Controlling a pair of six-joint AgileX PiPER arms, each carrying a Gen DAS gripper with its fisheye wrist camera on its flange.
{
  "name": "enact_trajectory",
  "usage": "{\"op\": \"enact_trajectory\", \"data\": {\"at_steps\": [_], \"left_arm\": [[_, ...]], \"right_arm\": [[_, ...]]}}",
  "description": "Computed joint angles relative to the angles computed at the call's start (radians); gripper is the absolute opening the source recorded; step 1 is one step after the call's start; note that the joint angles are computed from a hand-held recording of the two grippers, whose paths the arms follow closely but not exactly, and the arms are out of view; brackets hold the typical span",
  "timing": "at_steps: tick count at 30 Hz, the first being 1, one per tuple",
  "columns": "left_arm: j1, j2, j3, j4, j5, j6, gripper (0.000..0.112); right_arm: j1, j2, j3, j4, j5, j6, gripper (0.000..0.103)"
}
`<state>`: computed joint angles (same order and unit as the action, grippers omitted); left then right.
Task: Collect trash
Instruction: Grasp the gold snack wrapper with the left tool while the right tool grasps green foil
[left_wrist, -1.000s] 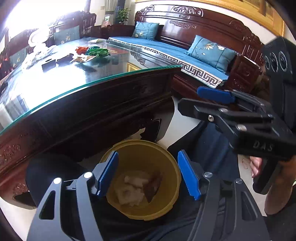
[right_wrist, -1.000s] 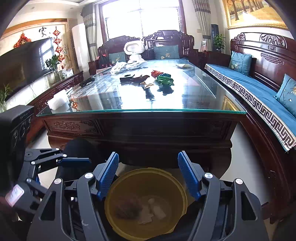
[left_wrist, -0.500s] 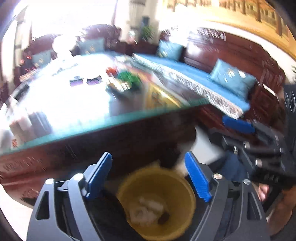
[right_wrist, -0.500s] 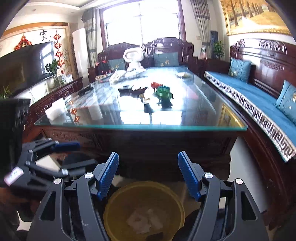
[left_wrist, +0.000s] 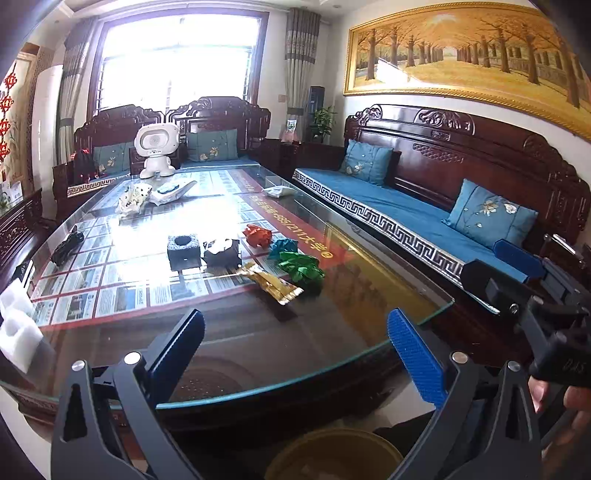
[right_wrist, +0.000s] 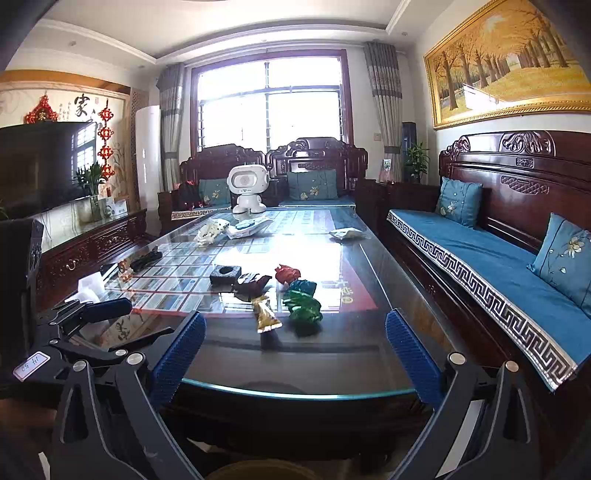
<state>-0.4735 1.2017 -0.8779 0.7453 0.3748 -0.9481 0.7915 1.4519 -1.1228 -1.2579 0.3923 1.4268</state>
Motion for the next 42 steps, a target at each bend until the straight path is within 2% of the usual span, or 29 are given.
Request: {"op": "enact_trajectory", "data": {"at_steps": [9, 12, 14, 15, 18, 21, 25, 29, 34, 36, 40, 42], "left_arm": [[0.167, 0.195, -0.128, -0.293, -0.110, 0.251, 0.099], [0.191, 0.287, -0.192, -0.326, -0.101, 0.263, 0.099], [0.204, 0.342, -0.232, -0.397, -0.097, 0.317, 0.099], [0.207, 0.370, -0.253, -0.418, -0.097, 0.334, 0.099], [0.202, 0.431, -0.300, -0.393, -0.088, 0.309, 0.099], [0.205, 0.476, -0.339, -0.470, -0.092, 0.384, 0.099], [0.199, 0.532, -0.397, -0.429, -0.076, 0.351, 0.099], [0.211, 0.653, -0.531, -0.410, -0.006, 0.339, 0.099], [0.274, 0.832, -0.755, -0.639, 0.121, 0.493, 0.099], [0.289, 0.872, -0.811, -0.674, 0.151, 0.503, 0.099], [0.296, 0.905, -0.856, -0.639, 0.168, 0.461, 0.097], [0.297, 0.911, -0.866, -0.629, 0.172, 0.454, 0.088]], "right_arm": [[-0.141, 0.167, -0.166, 0.328, -0.109, -0.363, 0.095], [-0.178, 0.198, -0.175, 0.443, -0.146, -0.460, 0.095], [-0.205, 0.221, -0.184, 0.544, -0.170, -0.552, 0.095], [-0.209, 0.230, -0.185, 0.548, -0.173, -0.552, 0.095], [-0.233, 0.267, -0.212, 0.637, -0.177, -0.644, 0.095], [-0.252, 0.319, -0.270, 0.733, -0.162, -0.757, 0.095], [-0.283, 0.404, -0.374, 0.911, -0.127, -0.960, 0.095], [-0.300, 0.479, -0.480, 0.964, -0.073, -1.023, 0.095], [-0.318, 0.540, -0.572, 1.045, -0.031, -1.108, 0.095], [-0.318, 0.556, -0.595, 1.048, -0.015, -1.111, 0.095], [-0.322, 0.601, -0.667, 1.100, 0.032, -1.167, 0.095], [-0.323, 0.627, -0.711, 1.152, 0.060, -1.227, 0.095]]}}
